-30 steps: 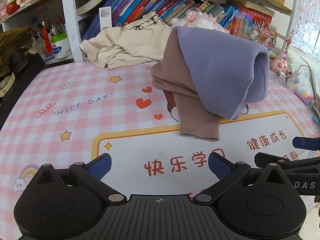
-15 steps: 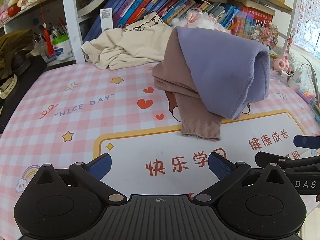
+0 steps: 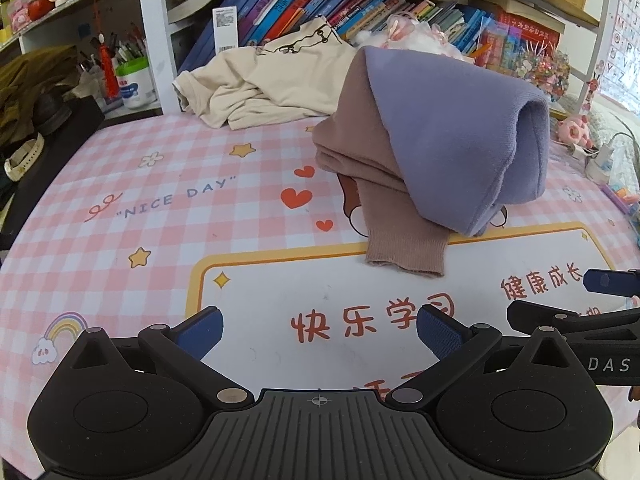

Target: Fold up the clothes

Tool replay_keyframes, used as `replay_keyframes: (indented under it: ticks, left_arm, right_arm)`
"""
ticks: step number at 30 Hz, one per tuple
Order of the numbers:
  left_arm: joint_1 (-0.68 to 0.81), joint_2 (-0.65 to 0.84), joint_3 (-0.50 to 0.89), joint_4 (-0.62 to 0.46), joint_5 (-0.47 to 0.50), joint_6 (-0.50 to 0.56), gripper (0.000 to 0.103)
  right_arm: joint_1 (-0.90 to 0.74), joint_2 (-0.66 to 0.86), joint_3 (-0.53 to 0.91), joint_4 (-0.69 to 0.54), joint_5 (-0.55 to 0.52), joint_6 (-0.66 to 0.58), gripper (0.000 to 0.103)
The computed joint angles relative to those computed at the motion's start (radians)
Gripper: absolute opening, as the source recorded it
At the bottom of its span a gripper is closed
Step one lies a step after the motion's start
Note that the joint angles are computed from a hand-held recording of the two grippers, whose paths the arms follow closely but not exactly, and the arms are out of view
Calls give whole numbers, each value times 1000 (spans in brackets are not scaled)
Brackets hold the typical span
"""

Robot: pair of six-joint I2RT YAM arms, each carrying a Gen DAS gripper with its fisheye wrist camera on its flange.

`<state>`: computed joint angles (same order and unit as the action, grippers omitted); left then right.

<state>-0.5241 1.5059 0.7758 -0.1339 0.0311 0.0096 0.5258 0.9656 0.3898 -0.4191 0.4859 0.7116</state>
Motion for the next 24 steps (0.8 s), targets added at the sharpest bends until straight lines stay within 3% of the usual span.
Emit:
replay_keyframes:
  ticks: [14,20,24]
  left_arm:
    - [-105,-23,-53,87,-86,-86,103]
    - [-194,19,-38,115,-123,-121,103]
    - [-233,59,-4,124,-151,-169,103]
  right_arm:
    - [-201,-109,-80,56,-180,-207,99]
    - [-397,-224,-146,44,-312,-315,99]
    - [-613,-302,-176,47,-457,-420,98]
